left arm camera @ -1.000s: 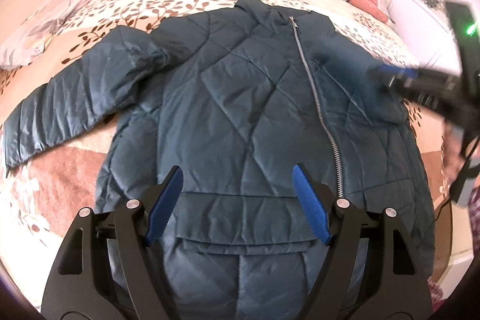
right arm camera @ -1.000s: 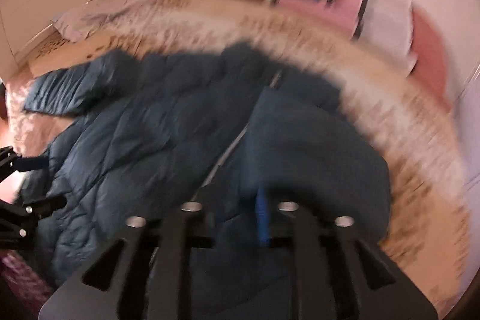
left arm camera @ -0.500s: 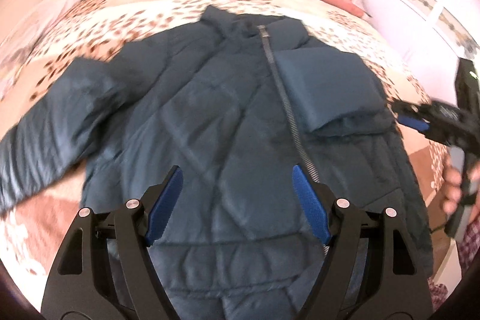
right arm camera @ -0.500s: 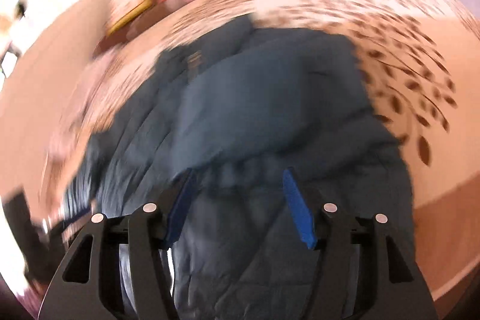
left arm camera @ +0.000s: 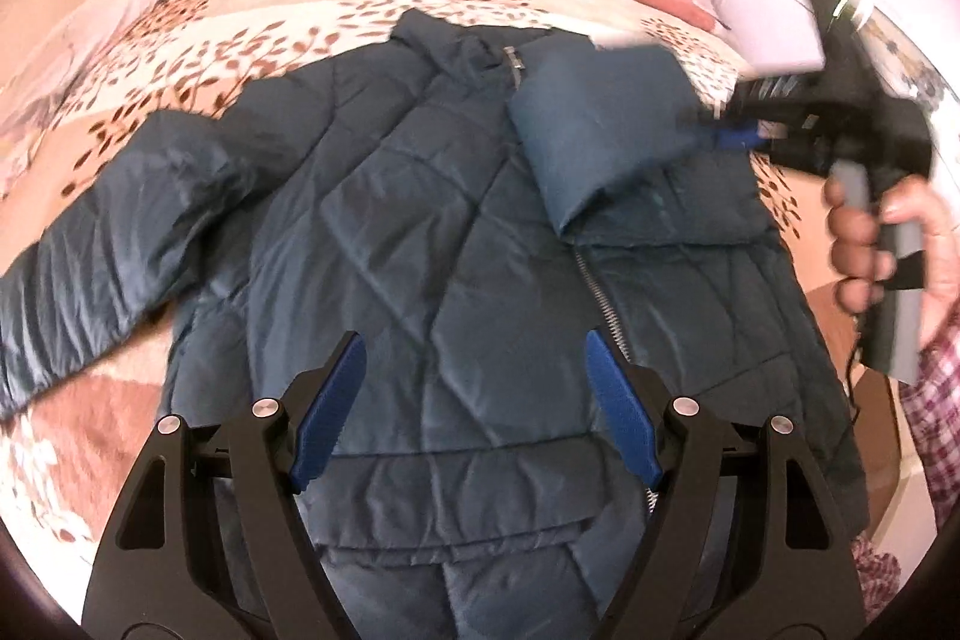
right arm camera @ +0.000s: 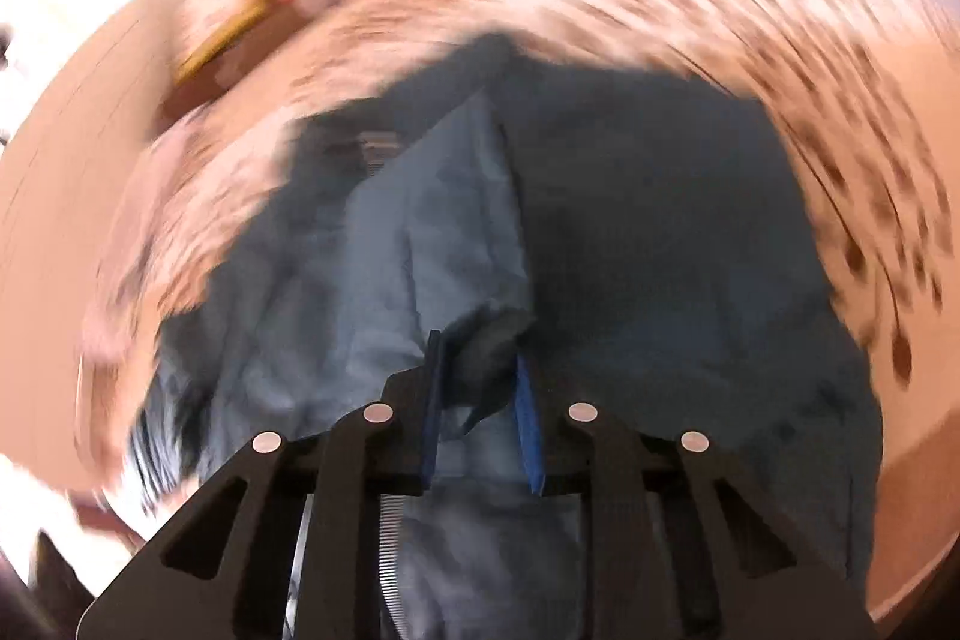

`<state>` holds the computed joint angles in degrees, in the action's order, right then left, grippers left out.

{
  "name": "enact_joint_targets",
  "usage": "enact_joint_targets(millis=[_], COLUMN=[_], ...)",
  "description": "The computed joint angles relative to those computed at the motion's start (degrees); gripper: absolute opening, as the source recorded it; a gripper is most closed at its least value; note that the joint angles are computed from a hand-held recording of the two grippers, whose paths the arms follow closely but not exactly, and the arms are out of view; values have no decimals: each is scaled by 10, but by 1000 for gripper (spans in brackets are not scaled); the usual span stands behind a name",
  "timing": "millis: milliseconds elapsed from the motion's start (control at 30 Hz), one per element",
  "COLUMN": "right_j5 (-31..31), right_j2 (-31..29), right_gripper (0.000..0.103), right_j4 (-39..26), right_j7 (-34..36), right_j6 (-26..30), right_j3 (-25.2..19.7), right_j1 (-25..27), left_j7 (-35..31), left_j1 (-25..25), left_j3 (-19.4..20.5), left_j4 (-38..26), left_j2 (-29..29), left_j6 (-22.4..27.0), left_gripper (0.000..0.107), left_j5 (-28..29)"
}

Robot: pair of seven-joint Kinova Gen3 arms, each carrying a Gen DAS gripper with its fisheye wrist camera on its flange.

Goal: Fold large clothes
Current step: 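Fold the held sleeve across the jacket front toward the zipper with the right gripper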

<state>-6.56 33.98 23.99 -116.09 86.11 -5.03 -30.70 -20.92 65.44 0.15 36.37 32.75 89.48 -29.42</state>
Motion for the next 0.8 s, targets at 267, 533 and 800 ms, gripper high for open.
enact_joint_targets(millis=[267, 533, 800], right_j5=[-96, -27, 14], right_j2=[-57, -161, -199], right_gripper=[51, 51, 51], right_j4=[85, 282, 389], right_j7=[71, 13, 20], right_j6=[-84, -114, -135], right_j3=[-44, -26, -41], right_j1=[25, 13, 3], left_j7=[39, 64, 80], left_j1=[1, -44, -113], left_j3=[3, 16, 14], left_j4=[71, 107, 53], left_j2=[-39, -44, 6], left_j6=[-15, -20, -29], left_gripper=[75, 75, 72], left_j5=[-29, -30, 36])
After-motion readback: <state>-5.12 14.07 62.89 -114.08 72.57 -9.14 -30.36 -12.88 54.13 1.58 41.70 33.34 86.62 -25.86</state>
